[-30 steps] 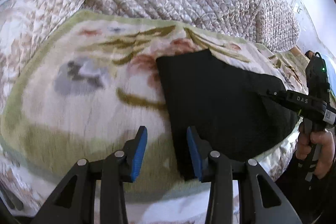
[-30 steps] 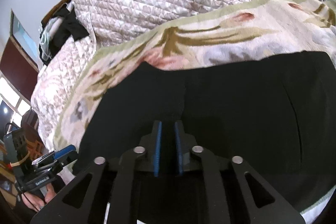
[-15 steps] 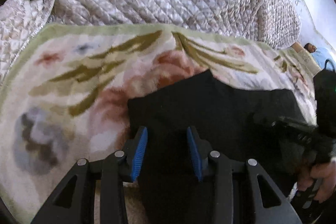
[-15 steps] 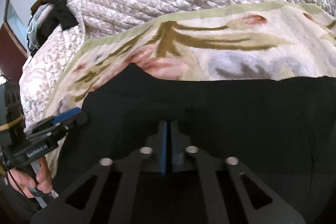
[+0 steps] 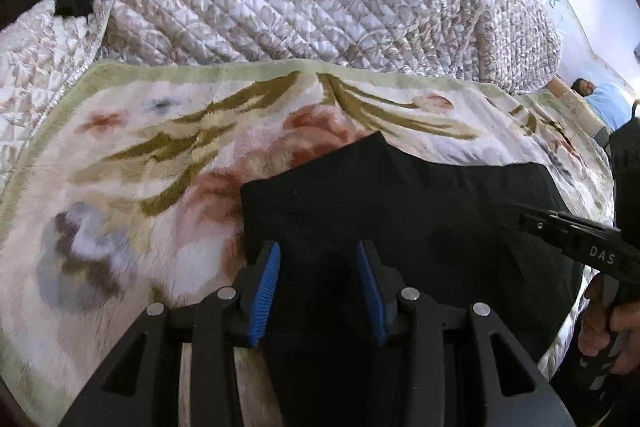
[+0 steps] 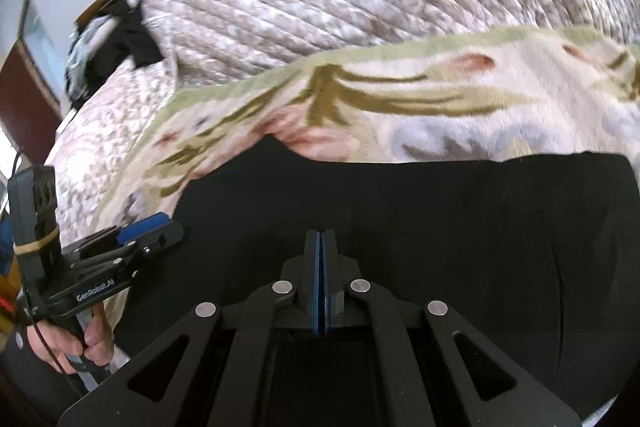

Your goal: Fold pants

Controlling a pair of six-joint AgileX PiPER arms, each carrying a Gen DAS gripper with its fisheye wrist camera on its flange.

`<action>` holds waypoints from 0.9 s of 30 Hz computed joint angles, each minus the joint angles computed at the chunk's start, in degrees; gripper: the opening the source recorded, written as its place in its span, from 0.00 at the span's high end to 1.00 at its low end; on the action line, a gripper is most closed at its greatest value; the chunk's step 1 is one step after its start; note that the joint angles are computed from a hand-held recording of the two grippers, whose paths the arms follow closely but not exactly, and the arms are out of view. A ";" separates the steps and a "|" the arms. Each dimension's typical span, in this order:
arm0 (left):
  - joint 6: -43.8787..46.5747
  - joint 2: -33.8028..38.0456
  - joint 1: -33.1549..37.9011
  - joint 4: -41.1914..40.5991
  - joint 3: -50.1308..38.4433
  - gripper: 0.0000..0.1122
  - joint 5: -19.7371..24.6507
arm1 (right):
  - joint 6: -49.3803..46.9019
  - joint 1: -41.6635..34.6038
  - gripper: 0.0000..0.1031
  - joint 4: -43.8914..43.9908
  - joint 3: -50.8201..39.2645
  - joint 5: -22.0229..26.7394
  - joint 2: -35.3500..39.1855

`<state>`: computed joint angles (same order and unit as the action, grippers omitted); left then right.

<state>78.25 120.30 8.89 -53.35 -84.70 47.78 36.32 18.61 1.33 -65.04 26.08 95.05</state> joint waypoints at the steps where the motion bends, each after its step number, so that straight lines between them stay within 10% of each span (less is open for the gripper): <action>1: 1.39 -0.97 0.44 -0.83 1.57 0.62 -0.12 | 0.86 1.19 0.96 -1.55 0.40 0.00 -0.81; 27: 17.87 -10.49 6.17 -10.15 22.00 0.62 -3.57 | 19.31 14.62 0.81 -21.99 7.56 1.96 -4.80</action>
<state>96.12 109.81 15.06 -63.51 -62.69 44.21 55.64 33.23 -20.66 -57.48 28.04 90.25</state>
